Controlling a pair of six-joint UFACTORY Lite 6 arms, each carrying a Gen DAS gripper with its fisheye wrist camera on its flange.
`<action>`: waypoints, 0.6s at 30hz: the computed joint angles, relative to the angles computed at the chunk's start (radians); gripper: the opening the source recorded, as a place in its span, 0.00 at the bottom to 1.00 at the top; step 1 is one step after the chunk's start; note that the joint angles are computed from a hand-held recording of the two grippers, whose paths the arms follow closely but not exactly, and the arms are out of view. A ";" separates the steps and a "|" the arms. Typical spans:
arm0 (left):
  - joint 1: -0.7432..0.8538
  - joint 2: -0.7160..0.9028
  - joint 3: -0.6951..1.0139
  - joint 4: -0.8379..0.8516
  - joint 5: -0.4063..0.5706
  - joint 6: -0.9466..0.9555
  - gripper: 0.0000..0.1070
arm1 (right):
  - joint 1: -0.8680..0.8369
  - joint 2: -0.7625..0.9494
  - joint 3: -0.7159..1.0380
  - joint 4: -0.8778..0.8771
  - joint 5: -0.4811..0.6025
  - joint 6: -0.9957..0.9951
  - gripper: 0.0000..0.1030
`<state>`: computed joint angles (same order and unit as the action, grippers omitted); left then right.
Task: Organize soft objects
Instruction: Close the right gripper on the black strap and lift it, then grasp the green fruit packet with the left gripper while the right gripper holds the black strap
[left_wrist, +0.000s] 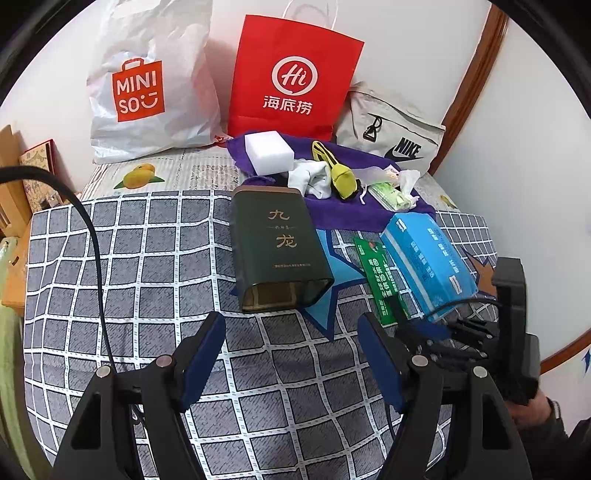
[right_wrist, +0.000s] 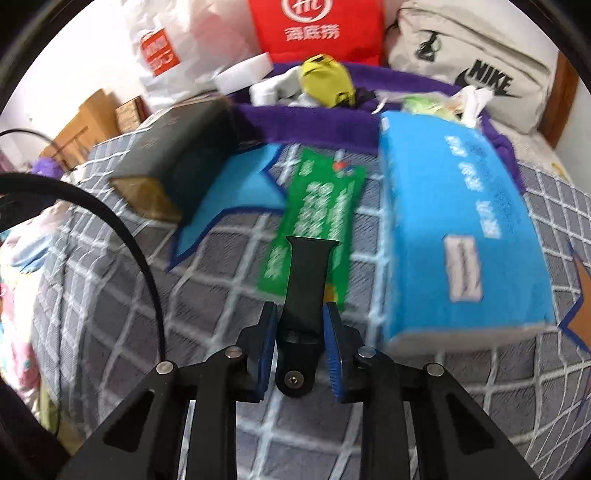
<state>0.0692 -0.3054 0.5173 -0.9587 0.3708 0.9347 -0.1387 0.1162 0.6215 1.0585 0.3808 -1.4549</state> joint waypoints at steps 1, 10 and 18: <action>-0.005 0.000 0.001 0.011 -0.003 -0.010 0.67 | -0.004 -0.017 -0.007 -0.051 0.023 0.047 0.25; -0.057 0.034 0.019 0.073 -0.034 -0.093 0.68 | 0.100 -0.028 -0.047 0.082 -0.121 -0.063 0.20; -0.166 0.083 0.062 0.295 -0.077 -0.350 0.68 | -0.058 -0.180 -0.069 -0.148 0.122 0.069 0.20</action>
<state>-0.0965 -0.2221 0.5789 -0.6635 0.2938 0.5852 -0.1964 -0.0634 0.5522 0.9108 0.5031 -1.3860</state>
